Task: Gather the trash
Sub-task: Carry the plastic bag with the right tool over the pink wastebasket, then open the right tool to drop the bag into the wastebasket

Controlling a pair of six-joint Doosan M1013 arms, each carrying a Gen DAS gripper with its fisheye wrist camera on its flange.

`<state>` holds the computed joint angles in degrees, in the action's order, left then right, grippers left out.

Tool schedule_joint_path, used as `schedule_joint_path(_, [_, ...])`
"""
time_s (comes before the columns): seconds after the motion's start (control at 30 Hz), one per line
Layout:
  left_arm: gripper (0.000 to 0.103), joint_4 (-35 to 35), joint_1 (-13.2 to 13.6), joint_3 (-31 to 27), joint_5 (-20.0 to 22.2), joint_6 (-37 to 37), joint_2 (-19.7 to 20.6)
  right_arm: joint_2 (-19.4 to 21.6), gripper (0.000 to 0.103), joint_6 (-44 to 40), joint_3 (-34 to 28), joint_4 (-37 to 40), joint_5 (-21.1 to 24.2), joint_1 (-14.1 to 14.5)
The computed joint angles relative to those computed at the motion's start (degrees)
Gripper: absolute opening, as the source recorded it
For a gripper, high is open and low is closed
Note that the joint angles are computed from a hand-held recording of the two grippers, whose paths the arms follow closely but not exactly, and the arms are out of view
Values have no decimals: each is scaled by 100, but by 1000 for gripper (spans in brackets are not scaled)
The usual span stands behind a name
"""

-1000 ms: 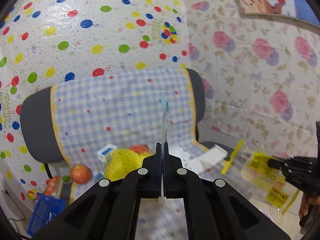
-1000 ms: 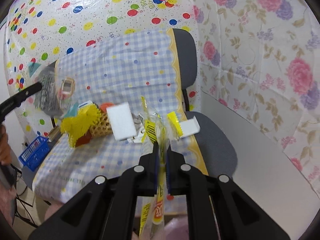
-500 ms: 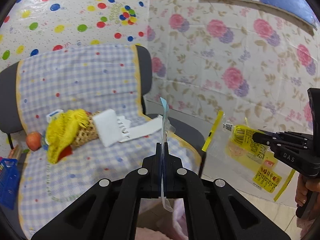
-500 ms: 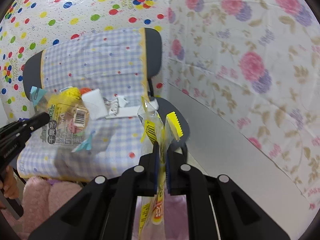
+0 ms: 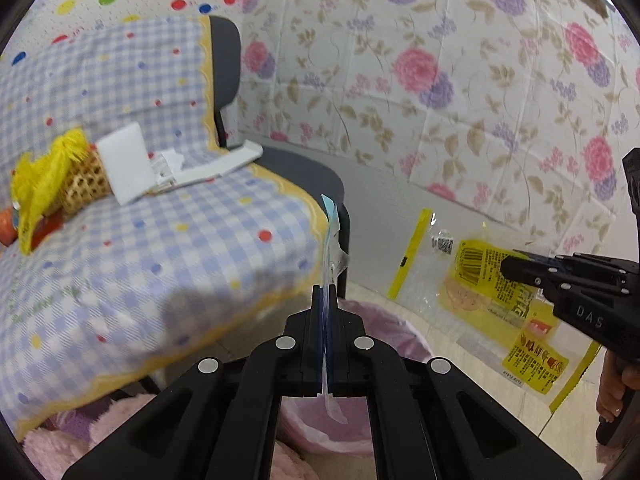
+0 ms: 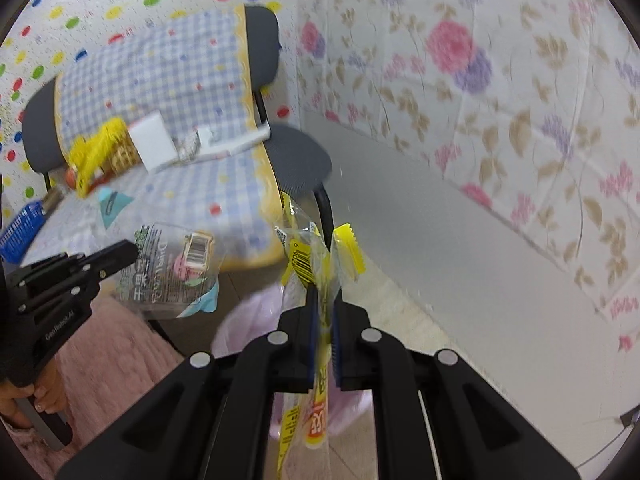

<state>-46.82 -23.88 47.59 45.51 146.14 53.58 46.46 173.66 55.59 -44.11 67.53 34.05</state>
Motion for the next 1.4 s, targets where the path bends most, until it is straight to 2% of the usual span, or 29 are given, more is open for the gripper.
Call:
schedule_joint_path(0.1, [1,315,-52,-154,134,-238,121,74,6,-41,43,337,-72,-65])
schedule_joint_path(0.4, [5,1104,-180,-1128,843,-1038,716,243,7,-331,18,772,-340,-291])
schedule_joint_path(0.43, [8,1226,-199,-1318,996,-1170,817,255,8,-354,24,798,-370,-314])
schedule_joint_path(0.47, [16,1320,-210,-1446,1082,-1282,889,266,9,-361,36,814,-410,-335])
schedule_joint_path(0.5, [29,1413,-217,-1636,1225,-1447,994,275,12,-361,53,848,-470,-366])
schedule_joint_path(0.53, [36,1456,-220,-1747,1301,-1554,1057,278,17,-336,77,848,-511,-390])
schedule_joint_path(0.57, [49,1497,-219,-1840,1365,-1646,1110,289,22,-311,82,878,-515,-414])
schedule_joint_path(0.6, [52,1527,-217,-1919,1412,-1728,1153,301,30,-301,82,901,-529,-437])
schedule_joint_path(0.67, [53,1551,-203,-2010,1470,-1839,1195,301,31,-246,91,930,-520,-450])
schedule_joint_path(0.73, [55,1544,-181,-1978,1387,-1825,1153,279,32,-194,107,885,-485,-440])
schedule_joint_path(0.87, [58,1645,-136,-1655,849,-1699,895,113,43,171,224,458,-391,-353])
schedule_joint_path(0.93, [58,1681,-86,-1559,650,-1744,781,-3,43,358,295,173,-427,-297])
schedule_joint_path(1.1, [58,1808,49,-1458,317,-1938,593,-224,43,627,396,-500,-1087,-207])
schedule_joint_path(1.2, [58,2031,139,-1407,30,-2105,500,-85,43,264,17,-707,-1070,-157])
schedule_joint_path(1.3, [58,2380,249,-1445,-242,-2426,458,158,43,-270,-516,-535,-1122,-195])
schedule_joint_path(1.4, [59,2753,363,-1734,-202,-2907,561,431,43,-709,-1069,-260,-1207,-266])
